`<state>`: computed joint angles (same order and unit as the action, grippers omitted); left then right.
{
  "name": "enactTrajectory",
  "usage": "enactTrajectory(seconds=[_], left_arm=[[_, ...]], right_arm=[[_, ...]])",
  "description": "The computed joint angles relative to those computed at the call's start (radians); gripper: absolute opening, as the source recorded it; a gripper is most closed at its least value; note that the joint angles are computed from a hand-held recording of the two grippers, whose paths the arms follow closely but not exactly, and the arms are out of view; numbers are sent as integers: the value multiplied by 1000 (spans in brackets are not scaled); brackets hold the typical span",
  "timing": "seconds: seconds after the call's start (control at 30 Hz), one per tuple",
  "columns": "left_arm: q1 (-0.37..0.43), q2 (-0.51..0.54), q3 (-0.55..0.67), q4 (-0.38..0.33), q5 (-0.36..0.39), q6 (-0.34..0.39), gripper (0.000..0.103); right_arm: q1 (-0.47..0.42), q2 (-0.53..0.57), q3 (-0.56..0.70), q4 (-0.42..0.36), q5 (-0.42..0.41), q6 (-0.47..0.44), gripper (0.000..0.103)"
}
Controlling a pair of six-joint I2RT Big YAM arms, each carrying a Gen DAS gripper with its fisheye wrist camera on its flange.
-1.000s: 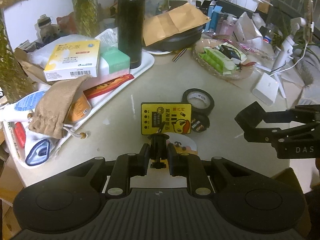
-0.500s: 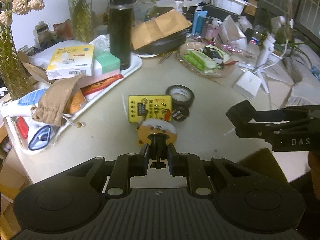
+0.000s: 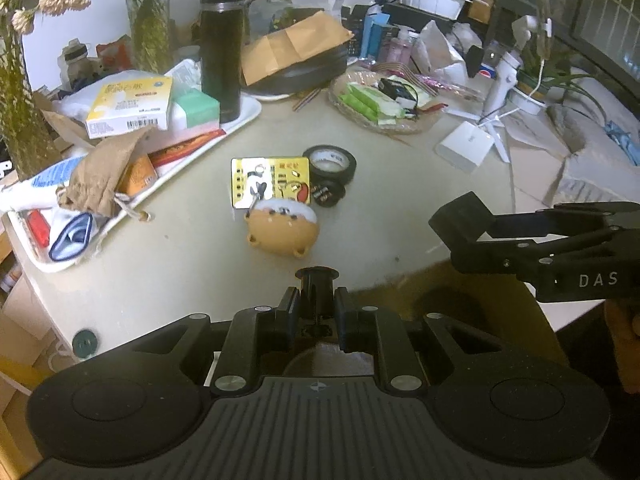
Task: Organize rigid objects
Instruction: 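Carry both held items into the cardboard box and open both grippers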
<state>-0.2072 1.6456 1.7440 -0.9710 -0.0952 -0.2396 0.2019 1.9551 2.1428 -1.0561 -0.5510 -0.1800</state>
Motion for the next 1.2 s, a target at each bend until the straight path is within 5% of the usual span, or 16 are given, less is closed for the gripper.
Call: enactTrajectory(seconds=[0.43, 0.8, 1.0, 1.07, 1.13, 1.2], left_arm=[[-21, -66, -100, 10, -8, -29, 19], [-32, -92, -137, -3, -26, -62, 19], [-35, -129, -187, 70, -41, -84, 20], [-37, -142, -201, 102, -49, -80, 24], [-42, -157, -219, 137, -73, -75, 40], [-46, -170, -234, 171, -94, -72, 44]], right_arm=[[-7, -79, -123, 4, -36, -52, 70], [6, -115, -175, -32, -45, -180, 70], [14, -114, -173, -62, -56, -234, 70], [18, -113, -171, -72, -72, -258, 70], [22, -117, -179, -68, -90, -281, 70], [26, -123, -184, -65, -92, -297, 82]])
